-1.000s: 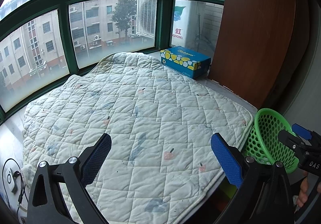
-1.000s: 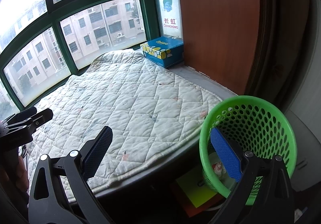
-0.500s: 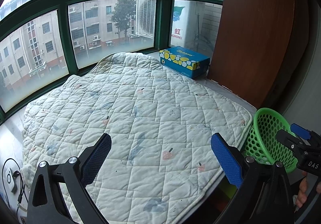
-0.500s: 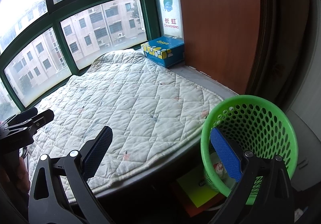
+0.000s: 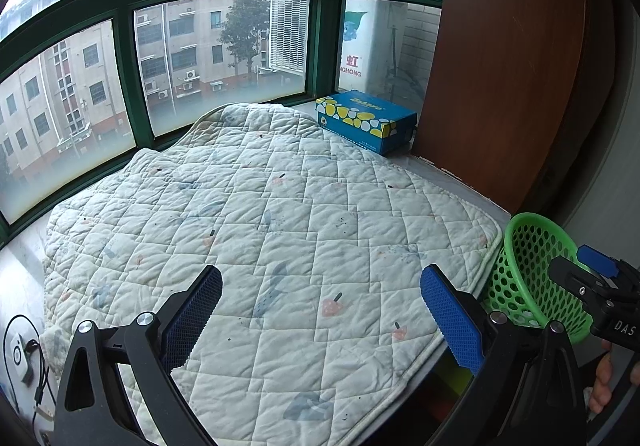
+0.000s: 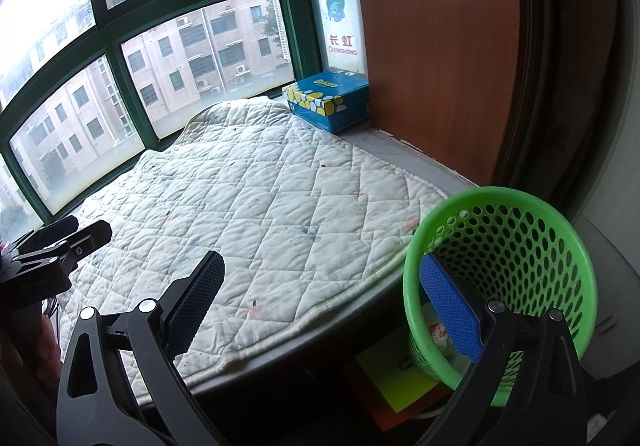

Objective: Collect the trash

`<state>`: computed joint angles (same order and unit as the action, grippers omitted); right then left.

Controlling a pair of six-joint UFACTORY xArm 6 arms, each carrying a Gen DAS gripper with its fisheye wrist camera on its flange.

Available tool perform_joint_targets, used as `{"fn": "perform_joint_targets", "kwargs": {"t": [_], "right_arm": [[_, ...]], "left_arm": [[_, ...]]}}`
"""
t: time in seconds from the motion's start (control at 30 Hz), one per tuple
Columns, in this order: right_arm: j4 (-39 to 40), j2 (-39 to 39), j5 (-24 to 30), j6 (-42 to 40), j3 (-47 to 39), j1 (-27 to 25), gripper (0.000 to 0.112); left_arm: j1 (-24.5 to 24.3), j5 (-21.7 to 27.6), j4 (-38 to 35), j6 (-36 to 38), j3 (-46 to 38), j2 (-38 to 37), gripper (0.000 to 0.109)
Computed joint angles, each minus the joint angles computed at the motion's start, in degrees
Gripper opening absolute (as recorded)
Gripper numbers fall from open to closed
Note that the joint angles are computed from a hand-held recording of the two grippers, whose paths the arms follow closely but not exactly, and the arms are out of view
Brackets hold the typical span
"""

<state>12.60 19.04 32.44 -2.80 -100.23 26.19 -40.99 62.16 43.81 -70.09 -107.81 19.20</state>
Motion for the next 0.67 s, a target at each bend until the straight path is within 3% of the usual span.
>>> {"fn": "perform_joint_targets", "kwargs": {"t": [0.67], "right_arm": [[0.37, 0.32, 0.47, -0.17, -0.36, 0.27, 0.097]], "left_arm": [[0.10, -0.84, 0.55, 0.15, 1.36, -0.60, 0.096]]}}
